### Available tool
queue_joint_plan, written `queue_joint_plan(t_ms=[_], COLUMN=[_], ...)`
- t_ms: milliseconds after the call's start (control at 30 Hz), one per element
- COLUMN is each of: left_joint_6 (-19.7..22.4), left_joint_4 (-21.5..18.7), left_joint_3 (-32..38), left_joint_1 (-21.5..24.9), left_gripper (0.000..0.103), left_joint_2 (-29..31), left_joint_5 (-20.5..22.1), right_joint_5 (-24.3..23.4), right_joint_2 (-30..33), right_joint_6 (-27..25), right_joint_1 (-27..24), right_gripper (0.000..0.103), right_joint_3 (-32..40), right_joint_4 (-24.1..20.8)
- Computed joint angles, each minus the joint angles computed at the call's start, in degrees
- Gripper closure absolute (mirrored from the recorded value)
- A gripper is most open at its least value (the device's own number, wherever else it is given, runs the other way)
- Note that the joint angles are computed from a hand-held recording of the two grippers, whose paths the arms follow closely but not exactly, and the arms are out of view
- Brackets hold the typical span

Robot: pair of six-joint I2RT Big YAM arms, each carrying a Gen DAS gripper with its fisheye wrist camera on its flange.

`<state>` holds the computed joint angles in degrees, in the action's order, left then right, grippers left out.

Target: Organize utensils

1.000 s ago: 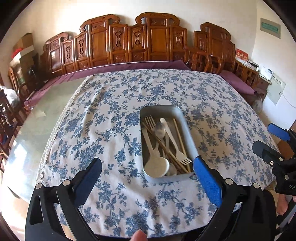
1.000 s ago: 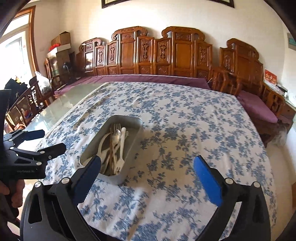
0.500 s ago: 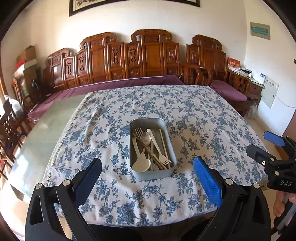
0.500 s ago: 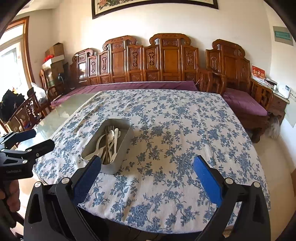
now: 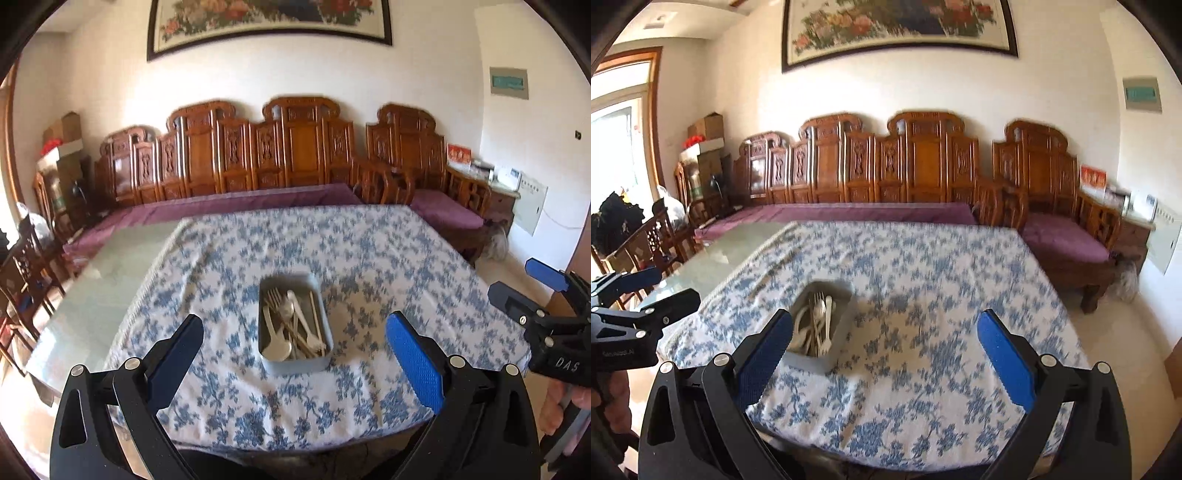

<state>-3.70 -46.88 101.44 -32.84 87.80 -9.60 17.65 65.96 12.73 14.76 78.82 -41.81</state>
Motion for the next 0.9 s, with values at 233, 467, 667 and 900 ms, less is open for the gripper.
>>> queue_joint_plan(t_ms=[233, 467, 667, 900], left_joint_6=[-0.52, -1.93, -2.18, -2.09], left_joint_4=[2.5, 4.46, 5.22, 5.39], left_joint_3=[-0.06, -0.7, -1.41, -1.79], left_joint_1=[-1.23, -1.66, -1.92, -1.88], left_gripper=[0.008, 0.008, 0.008, 0.008], left_joint_2=[-3.18, -5.45, -6.14, -6.15], left_joint_5=[-2.25, -3.72, -5.37, -5.7], right_joint_5=[4.35, 6.66, 6.96, 7.19], right_joint_2=[-2.9, -4.34, -4.53, -4.39], right_joint_6=[-1.42, -2.06, -2.15, -1.63], right_joint_1=[2.59, 3.84, 3.76, 3.87], right_gripper=[0.003, 0.002, 0.002, 0.002], right_joint_3=[1.6, 1.87, 1.82, 1.78], right_joint_4=[2.19, 3.52, 3.43, 3.41])
